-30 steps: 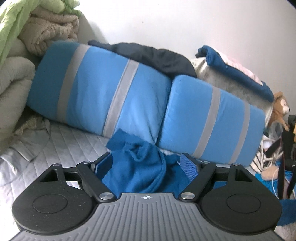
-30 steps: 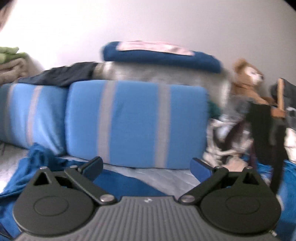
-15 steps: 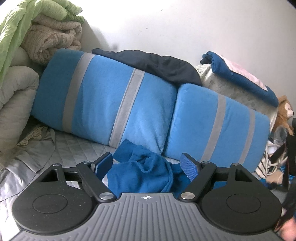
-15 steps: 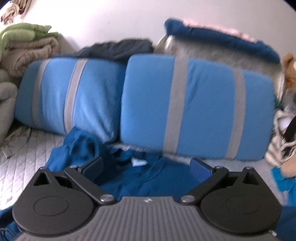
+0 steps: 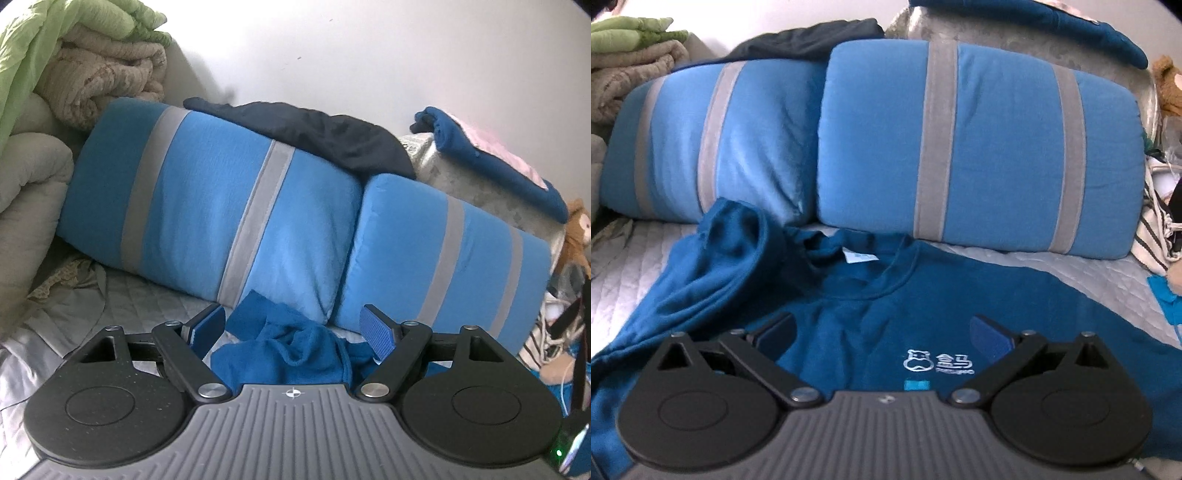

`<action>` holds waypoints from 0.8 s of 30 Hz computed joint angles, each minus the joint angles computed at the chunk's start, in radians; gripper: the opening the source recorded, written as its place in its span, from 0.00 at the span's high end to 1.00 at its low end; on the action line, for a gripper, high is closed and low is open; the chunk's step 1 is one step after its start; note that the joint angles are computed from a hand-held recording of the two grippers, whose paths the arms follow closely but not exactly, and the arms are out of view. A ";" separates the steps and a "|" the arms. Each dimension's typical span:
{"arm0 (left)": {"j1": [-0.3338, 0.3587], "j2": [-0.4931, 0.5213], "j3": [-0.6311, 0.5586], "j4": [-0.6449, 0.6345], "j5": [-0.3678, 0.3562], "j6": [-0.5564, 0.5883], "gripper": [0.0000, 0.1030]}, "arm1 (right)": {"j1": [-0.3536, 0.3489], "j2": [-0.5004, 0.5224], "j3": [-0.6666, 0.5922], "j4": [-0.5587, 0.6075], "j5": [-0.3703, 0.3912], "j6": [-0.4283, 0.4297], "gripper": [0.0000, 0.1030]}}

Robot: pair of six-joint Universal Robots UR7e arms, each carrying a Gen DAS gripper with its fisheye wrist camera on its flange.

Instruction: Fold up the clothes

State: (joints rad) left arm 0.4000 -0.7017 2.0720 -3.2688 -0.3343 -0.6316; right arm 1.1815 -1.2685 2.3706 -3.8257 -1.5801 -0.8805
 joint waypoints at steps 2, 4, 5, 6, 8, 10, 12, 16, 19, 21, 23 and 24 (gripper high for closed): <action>0.010 0.010 -0.017 0.009 0.009 0.023 0.22 | -0.001 -0.002 -0.005 0.003 -0.009 0.012 0.00; 0.019 0.024 -0.029 0.000 0.013 0.054 0.22 | -0.007 -0.016 -0.005 0.031 -0.002 0.029 0.00; 0.024 0.029 -0.033 -0.006 0.011 0.064 0.22 | -0.007 -0.017 -0.006 0.037 -0.002 0.029 0.00; 0.029 0.034 -0.036 -0.008 0.006 0.070 0.22 | -0.007 -0.017 -0.007 0.042 -0.004 0.029 0.00; 0.041 0.043 -0.039 -0.017 -0.011 0.087 0.22 | -0.008 -0.018 -0.009 0.051 -0.007 0.028 0.00; 0.054 0.055 -0.042 -0.044 -0.034 0.128 0.22 | -0.004 -0.014 -0.009 0.047 -0.014 0.016 0.00; 0.069 0.067 -0.046 -0.066 -0.061 0.164 0.22 | 0.000 -0.009 -0.010 0.046 -0.020 0.002 0.00; 0.104 0.092 -0.055 -0.094 -0.134 0.211 0.23 | 0.002 -0.005 -0.013 0.047 -0.019 -0.003 0.00; 0.123 0.119 -0.078 -0.086 -0.168 0.244 0.23 | 0.000 -0.005 -0.015 0.053 -0.017 0.002 0.00; 0.136 0.138 -0.098 -0.085 -0.195 0.274 0.23 | 0.001 -0.008 -0.018 0.062 -0.025 0.014 0.00; 0.149 0.155 -0.120 -0.081 -0.225 0.301 0.23 | 0.004 -0.006 -0.025 0.070 -0.041 0.029 0.00; 0.155 0.165 -0.133 -0.077 -0.239 0.317 0.23 | 0.005 -0.005 -0.028 0.075 -0.048 0.037 0.00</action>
State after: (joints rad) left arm 0.5549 -0.5363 1.9386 -3.3458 -0.5733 -0.3142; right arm 1.1864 -1.2736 2.3422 -3.7504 -1.6278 -0.8437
